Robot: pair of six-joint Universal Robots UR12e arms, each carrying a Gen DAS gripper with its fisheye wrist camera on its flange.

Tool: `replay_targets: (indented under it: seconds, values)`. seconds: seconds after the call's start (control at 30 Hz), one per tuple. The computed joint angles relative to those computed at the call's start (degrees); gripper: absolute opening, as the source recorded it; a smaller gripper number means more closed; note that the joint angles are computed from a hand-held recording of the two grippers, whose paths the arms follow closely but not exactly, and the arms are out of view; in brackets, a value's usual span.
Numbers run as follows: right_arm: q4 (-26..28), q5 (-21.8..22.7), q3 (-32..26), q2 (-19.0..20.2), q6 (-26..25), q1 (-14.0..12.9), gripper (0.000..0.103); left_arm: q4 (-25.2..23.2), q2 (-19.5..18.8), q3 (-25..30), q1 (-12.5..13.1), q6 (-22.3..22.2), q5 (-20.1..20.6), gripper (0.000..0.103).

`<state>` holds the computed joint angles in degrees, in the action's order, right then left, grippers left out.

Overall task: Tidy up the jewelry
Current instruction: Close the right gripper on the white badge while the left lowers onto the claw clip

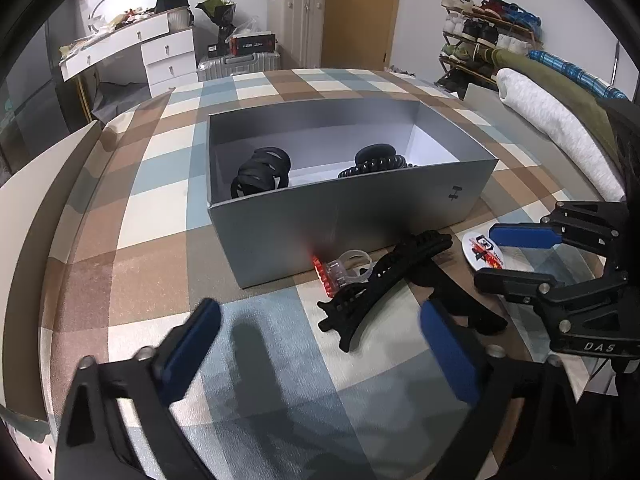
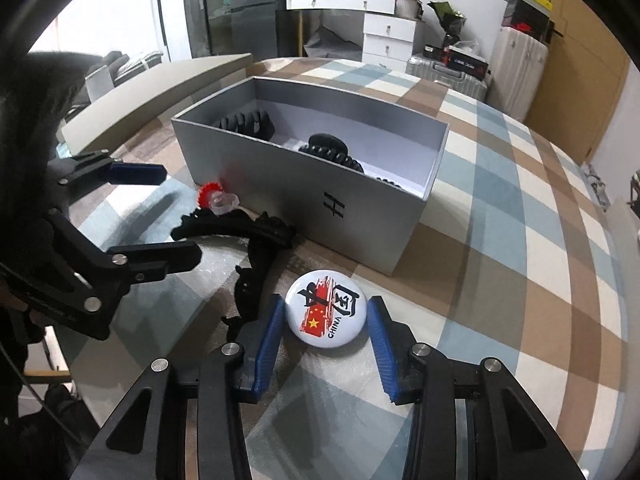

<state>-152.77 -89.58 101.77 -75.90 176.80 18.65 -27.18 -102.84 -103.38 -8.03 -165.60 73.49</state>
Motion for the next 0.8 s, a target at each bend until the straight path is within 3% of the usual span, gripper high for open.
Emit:
replay_targets:
  seconds: [0.07, 0.23, 0.3, 0.33, 0.8]
  values:
    - [-0.4, 0.2, 0.1, -0.2, 0.3, -0.1, 0.041, -0.3, 0.0, 0.0, -0.1, 0.4, -0.1, 0.082]
    - [-1.0, 0.7, 0.4, -0.5, 0.7, -0.4, 0.041, -0.5, 0.0, -0.1, -0.7, 3.4, 0.4, 0.049]
    - [-1.2, 0.8, 0.5, -0.6, 0.8, -0.4, 0.041, 0.0, 0.0, -0.3, -0.9, 4.3, 0.6, 0.029]
    - [-1.2, 0.8, 0.5, -0.7, 0.8, -0.4, 0.041, 0.1, 0.1, -0.4, -1.0, 4.7, 0.6, 0.025]
    - [-2.7, 1.2, 0.8, -1.0, 1.0, -0.7, 0.041, 1.8, 1.4, -1.2, -0.1, 6.3, -3.2, 0.020]
